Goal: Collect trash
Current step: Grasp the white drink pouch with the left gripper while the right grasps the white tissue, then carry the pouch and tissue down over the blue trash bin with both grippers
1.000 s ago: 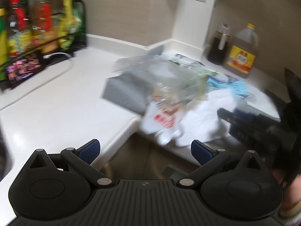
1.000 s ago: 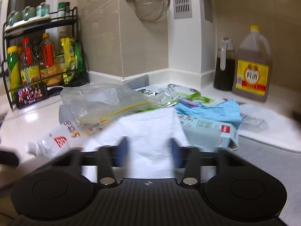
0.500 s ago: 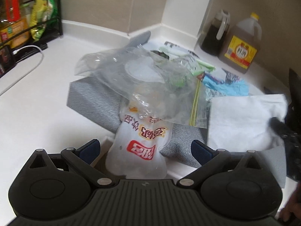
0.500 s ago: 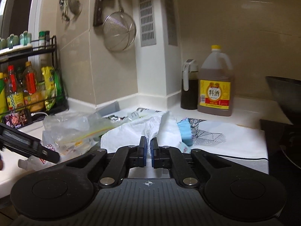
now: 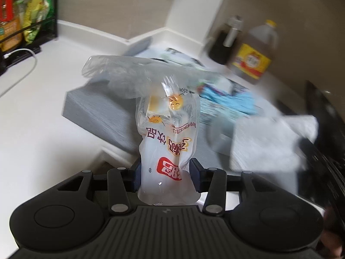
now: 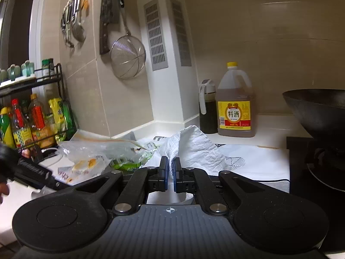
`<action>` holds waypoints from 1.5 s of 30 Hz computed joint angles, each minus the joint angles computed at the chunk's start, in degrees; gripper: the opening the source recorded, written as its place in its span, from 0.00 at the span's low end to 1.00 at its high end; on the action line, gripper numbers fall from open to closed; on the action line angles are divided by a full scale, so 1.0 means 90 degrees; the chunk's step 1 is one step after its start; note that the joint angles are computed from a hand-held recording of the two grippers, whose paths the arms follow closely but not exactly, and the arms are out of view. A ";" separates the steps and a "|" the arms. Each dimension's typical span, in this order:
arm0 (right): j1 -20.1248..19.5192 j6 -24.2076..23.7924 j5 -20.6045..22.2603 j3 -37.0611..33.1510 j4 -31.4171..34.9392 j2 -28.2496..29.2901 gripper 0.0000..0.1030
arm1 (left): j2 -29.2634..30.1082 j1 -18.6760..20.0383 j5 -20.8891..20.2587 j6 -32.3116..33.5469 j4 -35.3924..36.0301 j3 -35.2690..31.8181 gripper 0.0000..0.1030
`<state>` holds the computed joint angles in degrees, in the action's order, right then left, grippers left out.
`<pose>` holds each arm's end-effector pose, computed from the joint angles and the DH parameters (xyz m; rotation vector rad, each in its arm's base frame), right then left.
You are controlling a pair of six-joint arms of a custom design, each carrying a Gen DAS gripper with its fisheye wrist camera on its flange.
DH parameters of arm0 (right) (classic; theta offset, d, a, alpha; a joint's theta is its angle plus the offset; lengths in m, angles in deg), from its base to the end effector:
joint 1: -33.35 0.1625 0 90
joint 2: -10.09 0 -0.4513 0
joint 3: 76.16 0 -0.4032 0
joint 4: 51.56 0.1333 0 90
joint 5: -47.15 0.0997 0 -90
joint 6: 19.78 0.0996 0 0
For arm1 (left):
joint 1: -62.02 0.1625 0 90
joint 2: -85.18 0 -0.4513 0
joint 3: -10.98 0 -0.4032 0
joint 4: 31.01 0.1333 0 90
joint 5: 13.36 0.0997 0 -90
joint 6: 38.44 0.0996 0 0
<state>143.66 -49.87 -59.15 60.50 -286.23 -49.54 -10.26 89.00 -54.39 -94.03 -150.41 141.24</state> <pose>0.2533 -0.3808 0.2148 0.7945 -2.2167 1.5360 -0.2452 -0.3587 0.3070 0.2138 2.4685 -0.9102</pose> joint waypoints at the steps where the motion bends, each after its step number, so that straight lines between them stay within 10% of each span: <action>1: 0.0004 0.0012 -0.0021 0.0010 -0.0050 -0.0014 0.05 | -0.0037 -0.0119 -0.0040 0.0003 -0.0034 0.0077 0.49; 25: 0.0078 -0.0182 -0.0314 0.0486 -0.0777 -0.0391 0.05 | -0.0797 -0.1570 -0.0796 -0.0118 0.0113 0.1094 0.49; 36: 0.0185 -0.0236 -0.0048 0.0654 -0.0639 -0.0554 0.05 | -0.2221 -0.3178 -0.0549 -0.2919 0.3604 0.1011 0.49; 45: 0.0751 -0.0384 0.0622 0.1099 0.0384 -0.0898 0.05 | -0.2572 -0.5234 -0.1528 -0.6528 0.7641 0.0130 0.49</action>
<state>150.42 -53.32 -53.55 70.39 -282.77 -57.62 -33.41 41.89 -68.14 -152.78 -81.64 142.41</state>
